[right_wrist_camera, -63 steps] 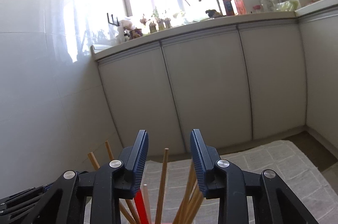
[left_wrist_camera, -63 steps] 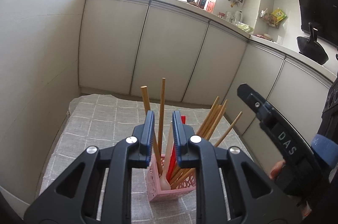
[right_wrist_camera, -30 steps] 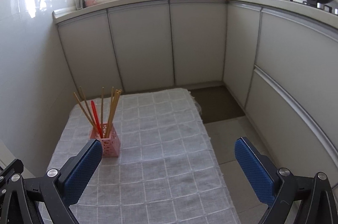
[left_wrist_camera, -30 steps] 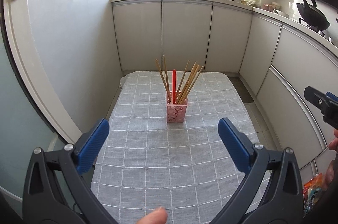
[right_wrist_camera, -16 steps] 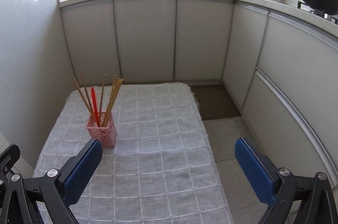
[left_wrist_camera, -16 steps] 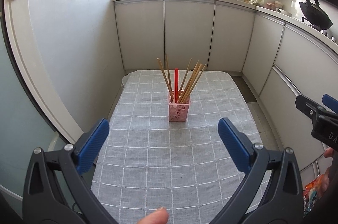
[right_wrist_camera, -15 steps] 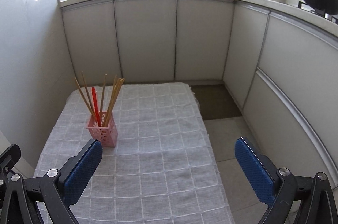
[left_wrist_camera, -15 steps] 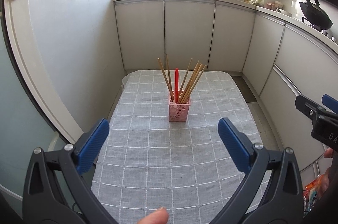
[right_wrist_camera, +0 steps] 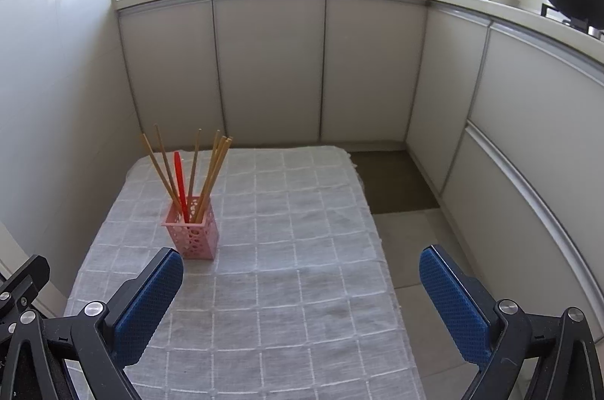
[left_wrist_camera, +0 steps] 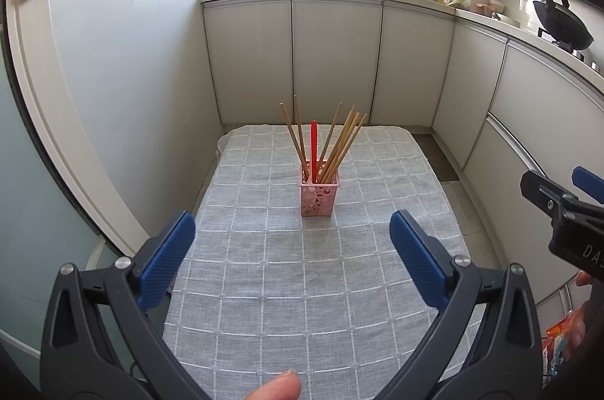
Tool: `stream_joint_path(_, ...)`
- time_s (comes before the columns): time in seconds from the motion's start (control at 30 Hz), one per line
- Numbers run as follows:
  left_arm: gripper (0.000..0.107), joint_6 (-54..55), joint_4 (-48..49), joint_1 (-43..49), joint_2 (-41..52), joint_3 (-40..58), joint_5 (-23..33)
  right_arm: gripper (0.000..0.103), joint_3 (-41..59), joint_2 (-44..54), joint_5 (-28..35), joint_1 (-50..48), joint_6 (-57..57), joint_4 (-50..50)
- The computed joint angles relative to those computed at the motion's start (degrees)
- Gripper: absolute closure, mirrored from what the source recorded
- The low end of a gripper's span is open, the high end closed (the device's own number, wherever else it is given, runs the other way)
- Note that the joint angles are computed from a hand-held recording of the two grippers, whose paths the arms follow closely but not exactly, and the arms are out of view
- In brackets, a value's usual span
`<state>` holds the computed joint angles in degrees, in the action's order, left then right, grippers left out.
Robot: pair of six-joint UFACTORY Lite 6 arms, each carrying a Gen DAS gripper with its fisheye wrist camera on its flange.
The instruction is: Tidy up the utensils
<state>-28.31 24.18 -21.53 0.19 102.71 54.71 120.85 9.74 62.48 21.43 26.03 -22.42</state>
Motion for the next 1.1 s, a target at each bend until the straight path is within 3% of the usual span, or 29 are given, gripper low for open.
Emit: stream_joint_path(1.1,0.005,1.1,0.1,0.5,-0.2,-0.3,-0.3,0.0,0.1,-0.2,0.5,0.1,0.0,-0.4)
